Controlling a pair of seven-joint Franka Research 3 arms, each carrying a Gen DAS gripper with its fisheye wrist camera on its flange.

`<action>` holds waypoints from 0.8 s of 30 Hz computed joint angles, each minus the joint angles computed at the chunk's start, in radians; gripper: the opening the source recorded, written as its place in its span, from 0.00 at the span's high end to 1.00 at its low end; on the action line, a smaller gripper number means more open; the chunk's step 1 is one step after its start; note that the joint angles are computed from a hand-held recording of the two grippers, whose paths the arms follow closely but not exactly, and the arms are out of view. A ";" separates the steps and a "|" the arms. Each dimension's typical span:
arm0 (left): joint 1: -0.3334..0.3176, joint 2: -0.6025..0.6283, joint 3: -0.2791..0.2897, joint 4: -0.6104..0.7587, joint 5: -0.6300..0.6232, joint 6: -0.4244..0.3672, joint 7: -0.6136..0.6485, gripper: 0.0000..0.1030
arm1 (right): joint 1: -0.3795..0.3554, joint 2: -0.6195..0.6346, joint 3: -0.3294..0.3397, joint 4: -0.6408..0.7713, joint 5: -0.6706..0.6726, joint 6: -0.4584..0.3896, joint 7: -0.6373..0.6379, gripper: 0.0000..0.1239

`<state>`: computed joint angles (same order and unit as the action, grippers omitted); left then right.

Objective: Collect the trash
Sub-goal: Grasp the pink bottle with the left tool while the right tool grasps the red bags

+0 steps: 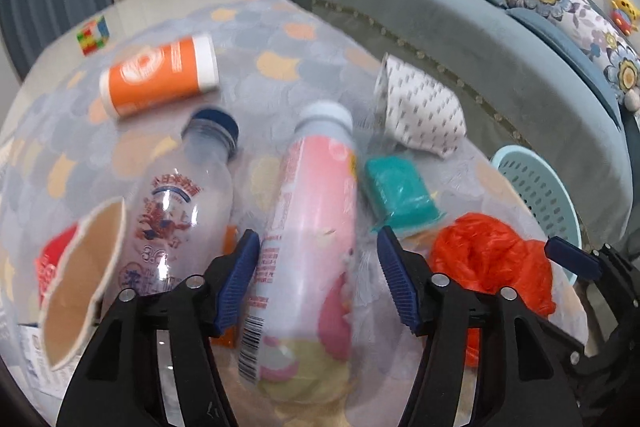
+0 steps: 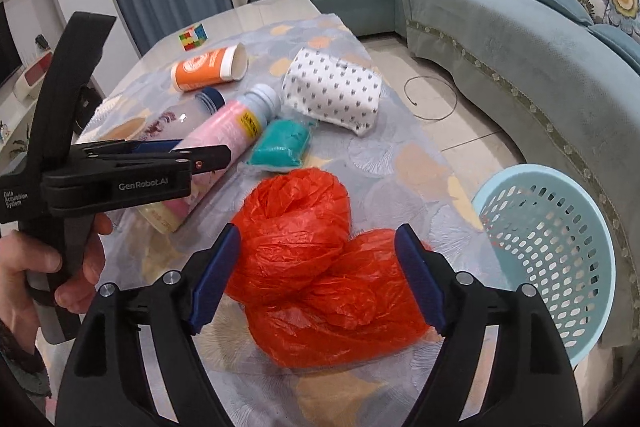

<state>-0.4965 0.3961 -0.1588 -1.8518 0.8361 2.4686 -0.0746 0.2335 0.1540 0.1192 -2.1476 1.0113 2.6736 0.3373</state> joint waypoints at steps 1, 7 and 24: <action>-0.007 0.007 0.001 0.008 0.004 -0.017 0.000 0.46 | 0.001 0.004 0.002 -0.002 0.003 0.003 -0.003 0.39; -0.031 0.022 0.008 0.031 0.033 -0.054 -0.035 0.54 | -0.004 0.021 0.005 0.004 0.028 0.000 0.000 0.34; -0.072 -0.080 -0.025 -0.010 0.226 -0.152 -0.314 0.55 | -0.016 0.012 0.008 0.003 0.007 -0.110 -0.005 0.73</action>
